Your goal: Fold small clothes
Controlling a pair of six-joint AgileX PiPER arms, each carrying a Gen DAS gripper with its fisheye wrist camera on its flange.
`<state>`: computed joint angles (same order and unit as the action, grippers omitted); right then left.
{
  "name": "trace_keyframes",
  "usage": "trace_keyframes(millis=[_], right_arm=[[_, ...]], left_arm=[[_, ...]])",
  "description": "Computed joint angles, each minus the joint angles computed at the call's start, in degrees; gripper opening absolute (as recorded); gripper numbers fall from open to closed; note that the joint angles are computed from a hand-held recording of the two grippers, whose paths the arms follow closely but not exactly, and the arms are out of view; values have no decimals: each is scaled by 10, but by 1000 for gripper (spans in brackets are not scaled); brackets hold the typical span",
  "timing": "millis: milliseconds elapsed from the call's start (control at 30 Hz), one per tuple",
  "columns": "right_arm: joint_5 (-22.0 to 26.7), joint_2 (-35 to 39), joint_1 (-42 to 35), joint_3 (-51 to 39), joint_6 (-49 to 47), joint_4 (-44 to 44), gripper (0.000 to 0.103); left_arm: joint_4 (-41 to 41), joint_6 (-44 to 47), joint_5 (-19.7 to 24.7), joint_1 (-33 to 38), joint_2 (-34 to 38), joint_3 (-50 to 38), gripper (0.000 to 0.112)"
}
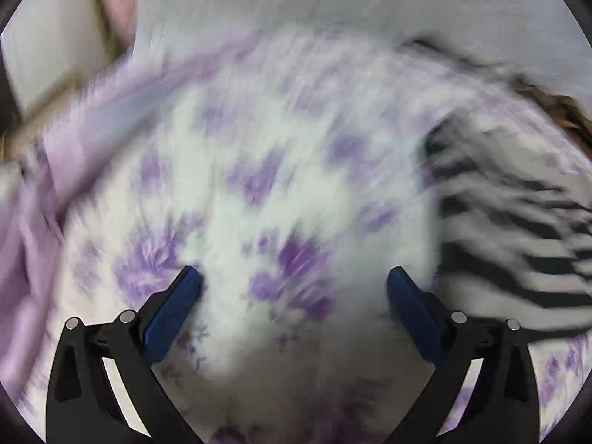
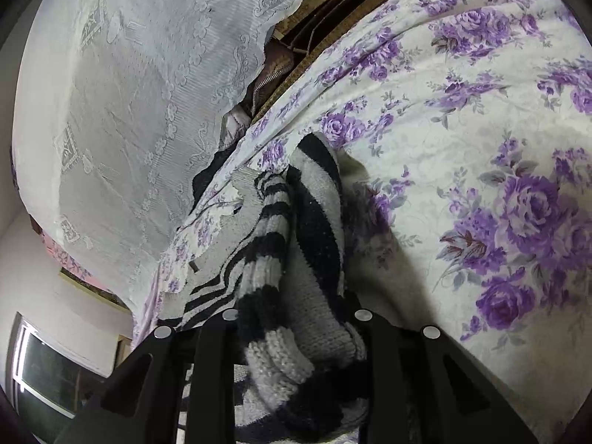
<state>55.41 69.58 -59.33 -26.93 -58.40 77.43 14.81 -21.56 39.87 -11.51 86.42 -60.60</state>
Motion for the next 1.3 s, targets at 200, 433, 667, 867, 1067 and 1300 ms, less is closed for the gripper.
trace_keyframes(millis=[200, 433, 667, 867, 1067, 1300], right_arm=[[-136, -88, 115, -21, 156, -103, 24], [-182, -140, 216, -77, 360, -236, 23], [-185, -150, 281, -126, 489, -299, 23], [-258, -140, 459, -178, 776, -519, 23], [-277, -89, 642, -238, 1120, -822, 23], [-211, 20, 851, -337, 1417, -1126, 23]], left_arm=[[61, -62, 9, -36, -2, -12, 99], [-70, 41, 13, 22, -3, -34, 99], [-90, 50, 4, 39, -5, -38, 99], [-82, 47, 5, 33, -6, -40, 99], [-112, 68, 10, 48, -4, -51, 99], [-177, 113, 26, 92, 8, -76, 99]])
